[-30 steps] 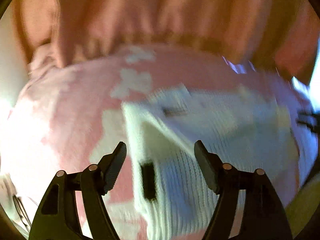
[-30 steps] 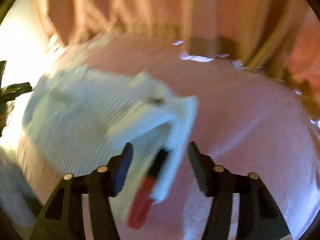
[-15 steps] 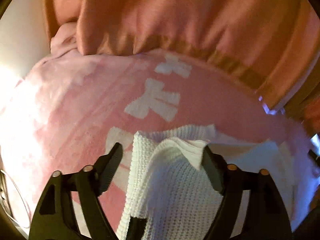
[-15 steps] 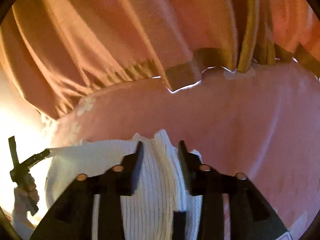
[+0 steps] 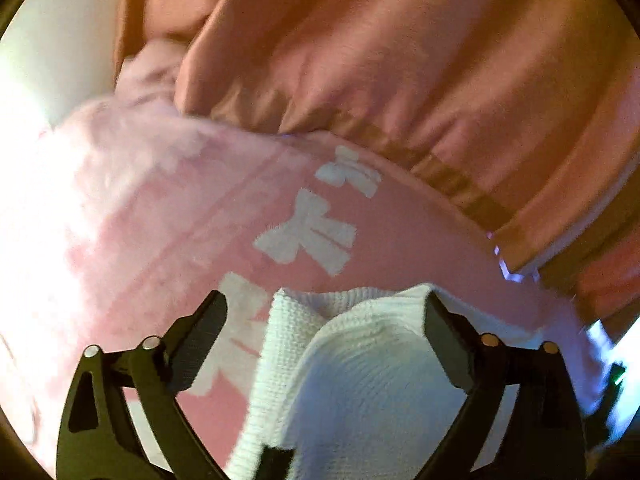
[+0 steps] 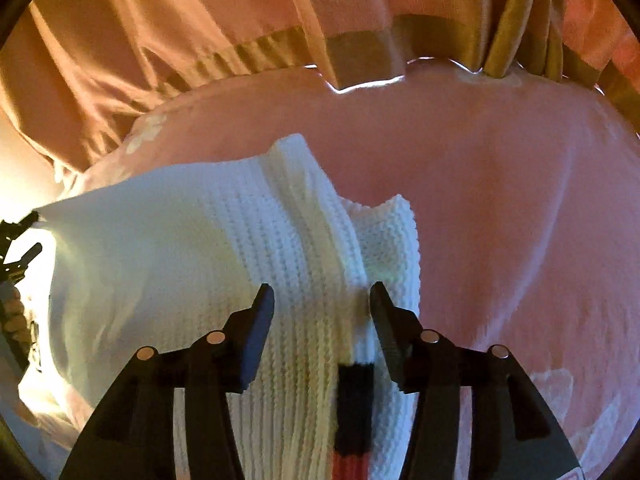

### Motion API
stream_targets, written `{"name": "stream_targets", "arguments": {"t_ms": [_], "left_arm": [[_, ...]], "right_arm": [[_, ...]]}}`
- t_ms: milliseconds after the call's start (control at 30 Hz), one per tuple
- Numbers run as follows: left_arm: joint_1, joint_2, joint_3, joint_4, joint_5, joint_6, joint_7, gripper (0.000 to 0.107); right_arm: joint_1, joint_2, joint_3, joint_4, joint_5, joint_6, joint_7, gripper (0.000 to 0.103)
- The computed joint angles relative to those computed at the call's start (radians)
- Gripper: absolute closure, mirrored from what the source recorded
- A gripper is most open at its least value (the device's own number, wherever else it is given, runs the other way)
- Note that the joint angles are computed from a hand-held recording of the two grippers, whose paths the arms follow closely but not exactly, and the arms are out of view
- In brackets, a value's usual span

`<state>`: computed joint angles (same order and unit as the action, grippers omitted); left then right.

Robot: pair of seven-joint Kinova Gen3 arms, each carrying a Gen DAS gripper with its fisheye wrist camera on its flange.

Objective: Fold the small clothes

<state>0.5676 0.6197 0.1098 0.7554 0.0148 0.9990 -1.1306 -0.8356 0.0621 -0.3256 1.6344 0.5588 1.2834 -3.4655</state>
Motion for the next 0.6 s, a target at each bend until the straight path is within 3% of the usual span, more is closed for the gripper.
{"name": "stream_targets", "arguments": {"t_ms": [100, 167, 233, 300, 367, 433, 533, 600], "left_arm": [[-0.012, 0.062, 0.0, -0.093, 0.03, 0.103, 0.078, 0.013], [-0.046, 0.104, 0.056, -0.173, 0.094, 0.181, 0.072, 0.013], [-0.041, 0.124, 0.065, -0.201, 0.103, 0.209, 0.023, 0.013], [-0.042, 0.094, 0.06, -0.156, 0.135, 0.172, -0.036, 0.013], [-0.083, 0.059, 0.106, -0.094, 0.202, 0.093, -0.071, 0.011], [-0.078, 0.048, 0.094, -0.085, 0.204, 0.062, -0.082, 0.009], [-0.03, 0.075, 0.013, -0.134, 0.147, 0.136, -0.005, 0.009], [-0.057, 0.091, 0.04, -0.164, 0.177, 0.209, 0.033, 0.009]], "right_arm": [[0.014, 0.013, 0.01, 0.004, -0.019, -0.027, 0.018, 0.052], [0.012, 0.016, 0.013, 0.008, -0.014, -0.041, 0.026, 0.056], [0.011, 0.0, 0.012, 0.026, -0.005, -0.083, 0.039, 0.092], [0.007, -0.015, 0.005, 0.032, 0.02, -0.091, 0.012, 0.092], [0.007, -0.02, -0.003, 0.022, 0.035, -0.077, 0.01, 0.091], [0.02, -0.024, -0.001, 0.027, 0.016, -0.096, 0.024, 0.088], [0.04, -0.024, 0.005, 0.047, -0.02, -0.131, 0.016, 0.085], [0.044, -0.027, 0.002, 0.052, -0.023, -0.143, 0.007, 0.083]]}}
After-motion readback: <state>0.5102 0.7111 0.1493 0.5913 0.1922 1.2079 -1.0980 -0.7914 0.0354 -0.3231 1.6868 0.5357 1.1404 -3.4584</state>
